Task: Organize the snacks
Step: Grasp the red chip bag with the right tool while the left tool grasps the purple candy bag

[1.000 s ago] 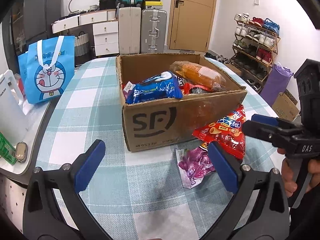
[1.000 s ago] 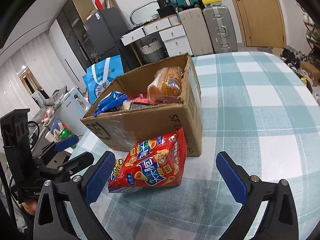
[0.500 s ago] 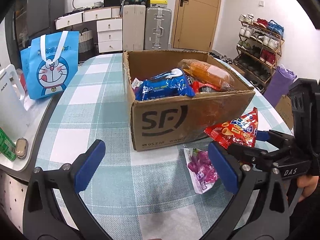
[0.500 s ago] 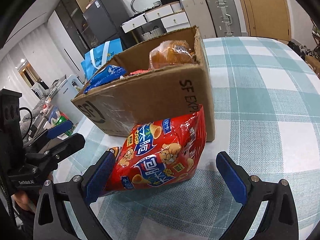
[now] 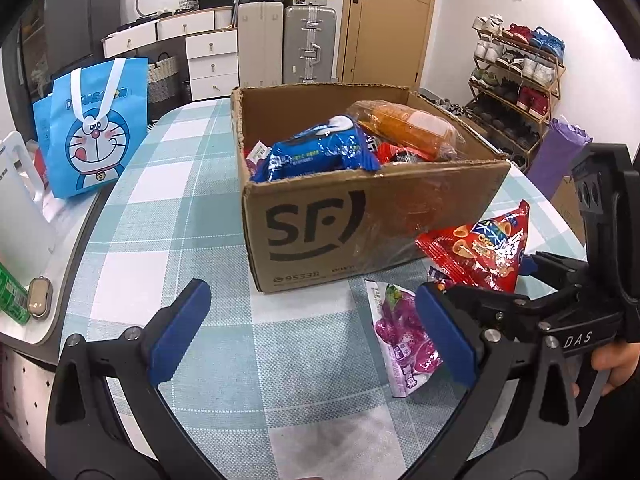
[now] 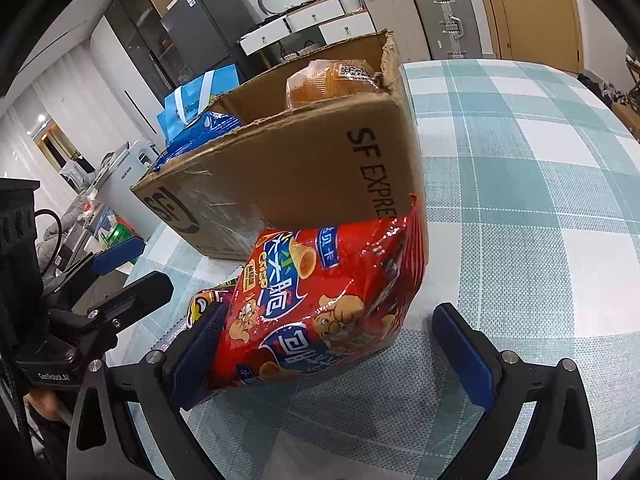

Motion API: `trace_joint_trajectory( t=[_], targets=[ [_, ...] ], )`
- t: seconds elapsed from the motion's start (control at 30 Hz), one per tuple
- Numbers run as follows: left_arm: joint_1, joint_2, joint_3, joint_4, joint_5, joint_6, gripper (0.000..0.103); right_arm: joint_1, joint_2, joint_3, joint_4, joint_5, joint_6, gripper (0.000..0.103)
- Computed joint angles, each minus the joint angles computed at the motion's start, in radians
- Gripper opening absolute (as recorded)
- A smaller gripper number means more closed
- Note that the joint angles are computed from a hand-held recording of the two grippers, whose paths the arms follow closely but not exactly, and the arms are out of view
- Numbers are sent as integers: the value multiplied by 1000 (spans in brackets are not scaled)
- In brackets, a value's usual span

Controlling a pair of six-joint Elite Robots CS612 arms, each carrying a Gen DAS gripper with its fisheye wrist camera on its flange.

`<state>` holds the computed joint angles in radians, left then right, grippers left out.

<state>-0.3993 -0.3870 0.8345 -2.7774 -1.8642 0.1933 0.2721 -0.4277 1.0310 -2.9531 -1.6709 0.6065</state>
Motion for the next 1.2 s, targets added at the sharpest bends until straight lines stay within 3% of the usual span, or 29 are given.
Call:
trace_joint_trajectory(
  t=[0.23, 0.37, 0.53, 0.6, 0.8, 1.1, 1.2],
  targets=[
    [-1, -1, 2, 3, -1, 7, 102, -3, -4, 8, -9, 22, -8, 100],
    [-1, 1, 0, 8, -4, 15, 102, -6, -4, 12, -31, 54, -12, 87],
    [-2, 0, -1, 23, -8, 30, 102, -2, -4, 14, -58, 44, -40, 80],
    [-1, 0, -2, 34, -21, 38, 102, -1, -5, 18, -69, 46, -49, 70],
    [3, -6, -1, 101, -108, 97, 102, -4, -12, 33, -91, 63, -55, 68],
    [-9, -17, 26, 130, -126, 168, 102, -7, -13, 39, -102, 92, -56, 67],
    [-9, -19, 27, 157, -161, 190, 102, -7, -12, 36, -99, 95, -58, 67]
  ],
)
